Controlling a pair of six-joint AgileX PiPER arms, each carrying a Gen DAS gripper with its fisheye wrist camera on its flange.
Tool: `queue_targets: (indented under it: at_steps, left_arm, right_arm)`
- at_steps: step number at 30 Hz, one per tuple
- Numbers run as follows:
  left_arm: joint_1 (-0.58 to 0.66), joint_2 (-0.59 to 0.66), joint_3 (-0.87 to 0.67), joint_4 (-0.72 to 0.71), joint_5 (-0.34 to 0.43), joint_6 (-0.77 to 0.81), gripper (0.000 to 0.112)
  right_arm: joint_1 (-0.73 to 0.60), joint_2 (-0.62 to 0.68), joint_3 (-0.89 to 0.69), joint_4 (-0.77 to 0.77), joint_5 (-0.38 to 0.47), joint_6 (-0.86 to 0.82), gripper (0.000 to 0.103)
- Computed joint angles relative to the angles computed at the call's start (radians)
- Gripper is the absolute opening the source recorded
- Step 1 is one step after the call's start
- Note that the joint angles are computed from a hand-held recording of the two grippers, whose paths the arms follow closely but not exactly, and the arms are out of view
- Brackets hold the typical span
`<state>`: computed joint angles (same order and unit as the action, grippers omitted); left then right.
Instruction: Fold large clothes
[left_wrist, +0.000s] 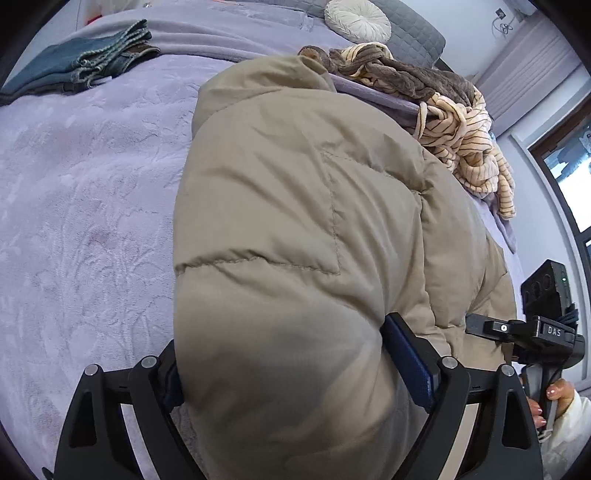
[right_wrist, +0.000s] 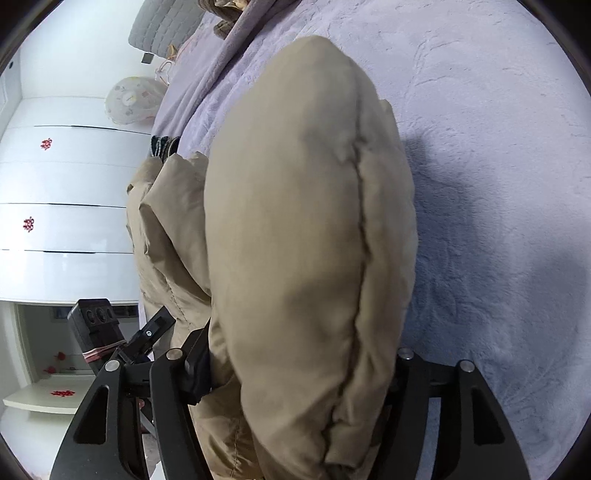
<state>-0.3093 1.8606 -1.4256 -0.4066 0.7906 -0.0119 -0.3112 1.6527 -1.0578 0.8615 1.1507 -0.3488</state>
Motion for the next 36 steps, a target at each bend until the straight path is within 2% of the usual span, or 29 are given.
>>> queue_targets:
  at_steps: [3,6,7,8,9,13,15,18,19,20,21,23,27,36]
  left_arm:
    - [-0.027,-0.074,-0.006,0.175,-0.006,-0.119,0.093]
    - [0.012,-0.139,0.014,0.177,-0.051,-0.109,0.092]
    - [0.025,-0.138,0.002,0.178,-0.057,-0.110,0.092]
    - [0.034,-0.123,-0.025,0.183,-0.060,-0.112,0.092]
    - [0.041,-0.102,-0.054,0.193,-0.053,-0.116,0.092]
    - [0.004,0.053,-0.245,0.213,0.004,-0.152,0.092]
    - [-0.034,0.106,-0.296,0.249,0.040,-0.158,0.092]
    - [-0.121,0.143,-0.309,0.428,0.033,-0.258,0.093]
    - [-0.131,0.155,-0.315,0.437,0.034,-0.265,0.093]
    - [-0.132,0.159,-0.314,0.431,0.029,-0.265,0.093]
    - [-0.132,0.168,-0.320,0.420,0.031,-0.261,0.093]
    - [-0.136,0.181,-0.337,0.420,0.042,-0.259,0.093]
    - [-0.153,0.168,-0.335,0.456,0.063,-0.271,0.093]
    - [-0.145,0.050,-0.251,0.458,0.144,-0.295,0.093]
  right_arm:
    - [0.002,-0.086,-0.035,-0.125,0.000,0.082,0.070]
    - [0.017,-0.219,-0.066,-0.262,-0.019,0.180,0.067]
    - [-0.021,-0.224,-0.117,-0.273,-0.011,0.166,0.061]
    - [-0.023,-0.222,-0.157,-0.286,-0.010,0.175,0.040]
    - [0.014,-0.224,-0.191,-0.286,-0.012,0.210,0.027]
    - [0.101,-0.120,-0.297,-0.236,-0.067,0.205,0.026]
    - [0.189,-0.050,-0.335,-0.234,-0.129,0.243,0.026]
    - [0.269,0.022,-0.362,-0.375,-0.176,0.368,0.025]
    - [0.291,0.024,-0.341,-0.424,-0.184,0.422,0.023]
    - [0.291,0.039,-0.337,-0.449,-0.175,0.460,0.017]
    - [0.276,0.054,-0.316,-0.438,-0.181,0.462,0.011]
    - [0.242,0.052,-0.258,-0.389,-0.199,0.416,0.006]
    - [0.232,0.048,-0.240,-0.374,-0.204,0.396,0.004]
    - [0.235,-0.003,-0.264,-0.388,-0.130,0.405,0.005]
